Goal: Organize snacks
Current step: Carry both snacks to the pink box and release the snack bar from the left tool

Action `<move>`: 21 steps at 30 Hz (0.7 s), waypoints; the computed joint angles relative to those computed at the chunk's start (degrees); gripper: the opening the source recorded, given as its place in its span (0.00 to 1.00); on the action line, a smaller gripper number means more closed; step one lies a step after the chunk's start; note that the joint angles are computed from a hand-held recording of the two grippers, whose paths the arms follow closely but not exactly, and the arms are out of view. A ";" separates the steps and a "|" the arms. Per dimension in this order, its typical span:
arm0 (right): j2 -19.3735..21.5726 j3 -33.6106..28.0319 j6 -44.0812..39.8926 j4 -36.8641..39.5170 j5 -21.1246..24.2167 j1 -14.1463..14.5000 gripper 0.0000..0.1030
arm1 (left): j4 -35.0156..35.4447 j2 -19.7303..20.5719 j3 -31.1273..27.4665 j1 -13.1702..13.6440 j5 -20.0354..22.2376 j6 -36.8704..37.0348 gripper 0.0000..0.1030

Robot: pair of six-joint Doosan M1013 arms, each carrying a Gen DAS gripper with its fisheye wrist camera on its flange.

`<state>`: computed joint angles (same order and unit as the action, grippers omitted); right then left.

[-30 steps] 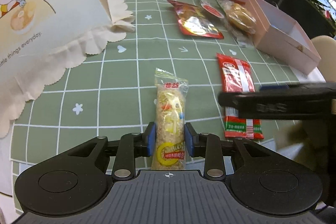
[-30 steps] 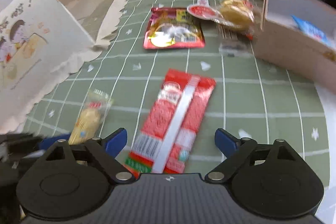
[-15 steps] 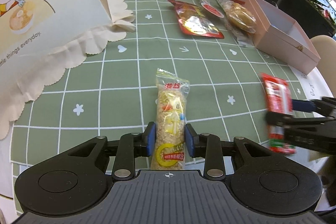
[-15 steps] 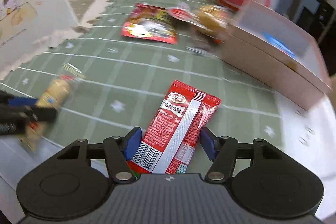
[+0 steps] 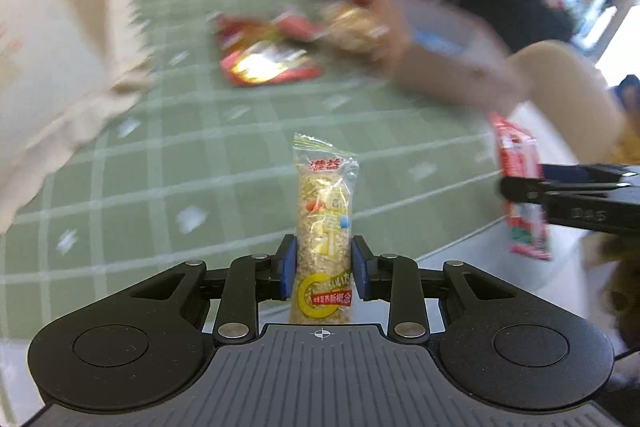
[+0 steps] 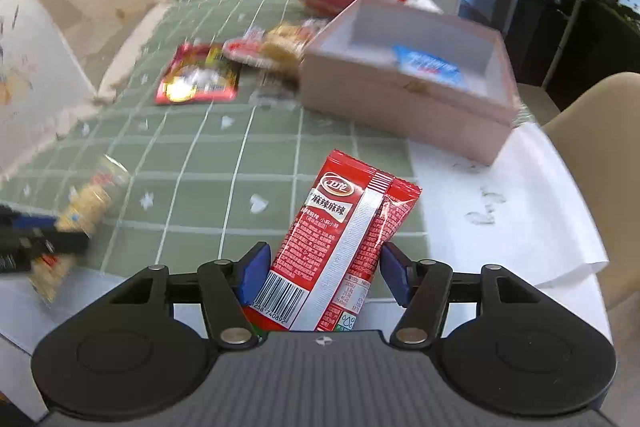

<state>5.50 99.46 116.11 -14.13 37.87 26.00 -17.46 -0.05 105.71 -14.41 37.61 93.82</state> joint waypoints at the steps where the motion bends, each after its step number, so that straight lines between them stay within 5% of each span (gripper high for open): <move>1: -0.73 0.13 0.65 -0.51 -0.60 -0.37 0.59 | -3.06 0.10 -0.81 -0.06 -0.31 2.59 0.32; 6: -3.77 0.16 6.93 -6.74 -3.28 -2.13 0.59 | -15.37 3.59 -9.99 -0.95 -2.18 16.33 0.32; 10: -5.14 0.31 12.95 -13.37 -5.08 -3.30 0.59 | -18.31 9.18 -20.75 -2.72 -2.46 20.71 0.32; 16: -6.20 1.29 18.95 -18.06 -5.90 -4.56 0.59 | -8.84 19.11 -34.01 -5.65 -1.11 9.63 0.32; 21: -6.62 2.63 24.41 -22.66 -2.90 -4.63 0.59 | 1.61 23.99 -35.45 -7.96 0.66 3.37 0.32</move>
<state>-1.12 102.09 140.51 -36.79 34.97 21.37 -15.84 23.94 70.26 -22.38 38.27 97.19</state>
